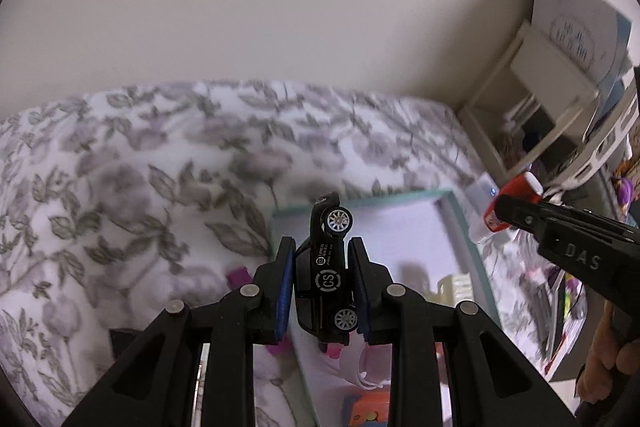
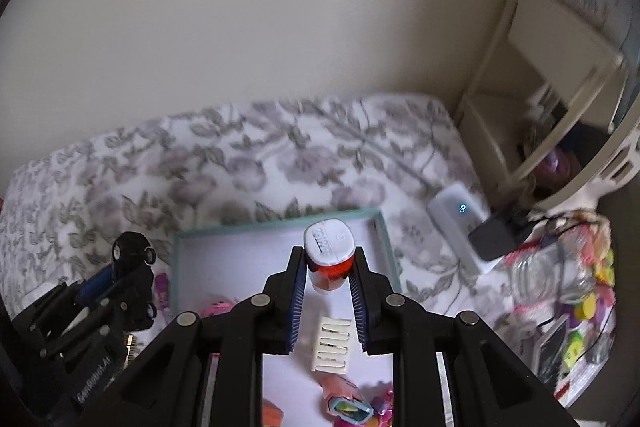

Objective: Organize rigid objects
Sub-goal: 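Carry black car into tray with left gripper while right gripper carries glue stick there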

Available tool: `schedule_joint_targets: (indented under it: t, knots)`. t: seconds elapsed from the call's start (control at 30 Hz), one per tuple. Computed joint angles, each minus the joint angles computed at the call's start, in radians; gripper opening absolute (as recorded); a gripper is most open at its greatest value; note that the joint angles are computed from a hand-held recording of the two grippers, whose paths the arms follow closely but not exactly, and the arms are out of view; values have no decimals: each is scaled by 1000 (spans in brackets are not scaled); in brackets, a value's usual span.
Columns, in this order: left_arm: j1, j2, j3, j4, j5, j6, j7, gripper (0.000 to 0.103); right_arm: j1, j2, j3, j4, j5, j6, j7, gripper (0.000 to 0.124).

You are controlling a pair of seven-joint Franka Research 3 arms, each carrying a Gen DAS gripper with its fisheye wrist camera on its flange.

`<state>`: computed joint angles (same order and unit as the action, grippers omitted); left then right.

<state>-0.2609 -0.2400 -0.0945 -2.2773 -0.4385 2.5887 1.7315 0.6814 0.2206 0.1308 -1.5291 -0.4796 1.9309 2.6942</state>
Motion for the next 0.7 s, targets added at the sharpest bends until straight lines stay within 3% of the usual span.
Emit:
schedule_joint_targets:
  t: [0.43,0.7]
  knots:
    - [16,85,-51,9,81,-22,-51,28,-13,53,-13,-65,80,47,-15,23]
    - [21,93,-59,13,109,-28,-73,28,3,80,-23,-28,80,18,-29,24]
